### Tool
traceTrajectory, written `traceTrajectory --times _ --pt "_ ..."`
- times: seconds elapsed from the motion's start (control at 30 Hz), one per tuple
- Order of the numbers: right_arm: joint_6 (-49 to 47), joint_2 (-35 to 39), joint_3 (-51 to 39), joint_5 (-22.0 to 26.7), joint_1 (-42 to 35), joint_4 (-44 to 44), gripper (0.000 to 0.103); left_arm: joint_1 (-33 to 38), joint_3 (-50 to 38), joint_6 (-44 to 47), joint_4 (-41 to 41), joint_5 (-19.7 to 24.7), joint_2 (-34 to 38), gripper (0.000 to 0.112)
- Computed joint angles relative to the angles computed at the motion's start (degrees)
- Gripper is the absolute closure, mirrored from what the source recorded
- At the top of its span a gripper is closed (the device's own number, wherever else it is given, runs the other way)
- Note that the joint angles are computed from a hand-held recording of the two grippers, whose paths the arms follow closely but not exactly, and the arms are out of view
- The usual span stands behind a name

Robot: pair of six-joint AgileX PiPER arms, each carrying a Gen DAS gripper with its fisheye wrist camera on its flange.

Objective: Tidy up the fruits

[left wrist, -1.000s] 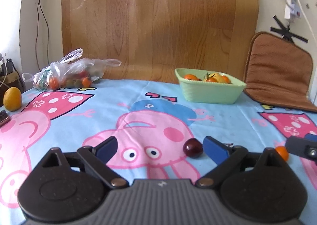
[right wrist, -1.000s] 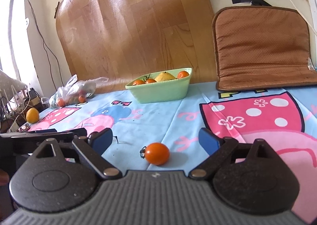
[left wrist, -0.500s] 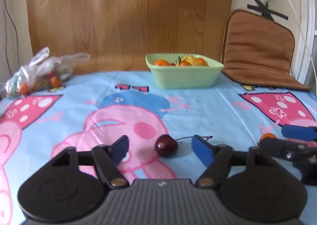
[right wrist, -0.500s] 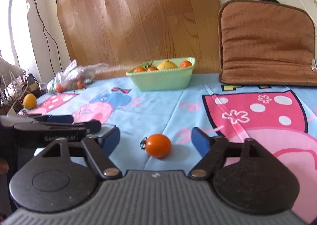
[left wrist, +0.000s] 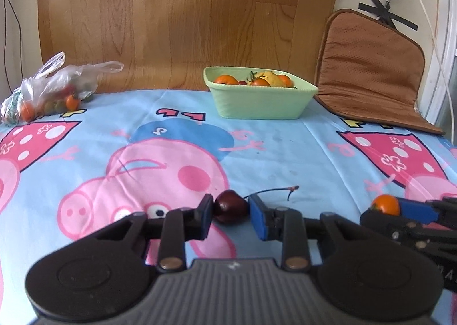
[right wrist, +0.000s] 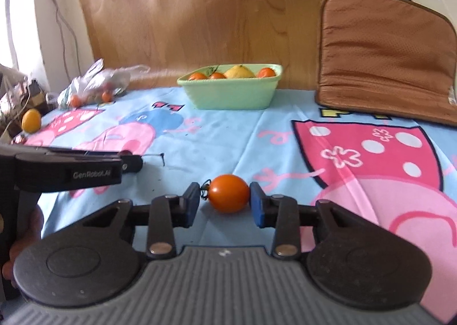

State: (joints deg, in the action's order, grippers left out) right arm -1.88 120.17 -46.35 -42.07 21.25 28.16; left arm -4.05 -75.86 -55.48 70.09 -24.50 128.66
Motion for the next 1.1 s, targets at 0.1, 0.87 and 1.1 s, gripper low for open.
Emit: traceTrajectory --times 0.1,0.87,1.1 --pt "-0.82 -0.91 1.6 -0.52 0.78 0.65 0.063 0.03 2.34 0.02 0.48 -1.1 -1.4 0.085" --pt "-4.82 -3.65 8.71 -4.0 1.97 -0.99 0.037 1.7 11.3 16.74 -6.52 -6.2 -5.67 0.054" --pt "-6.28 -4.15 7.19 -0.56 0.76 -2.09 0.039 0.19 8.52 14.54 -2.23 -5.2 -3.83 0.062"
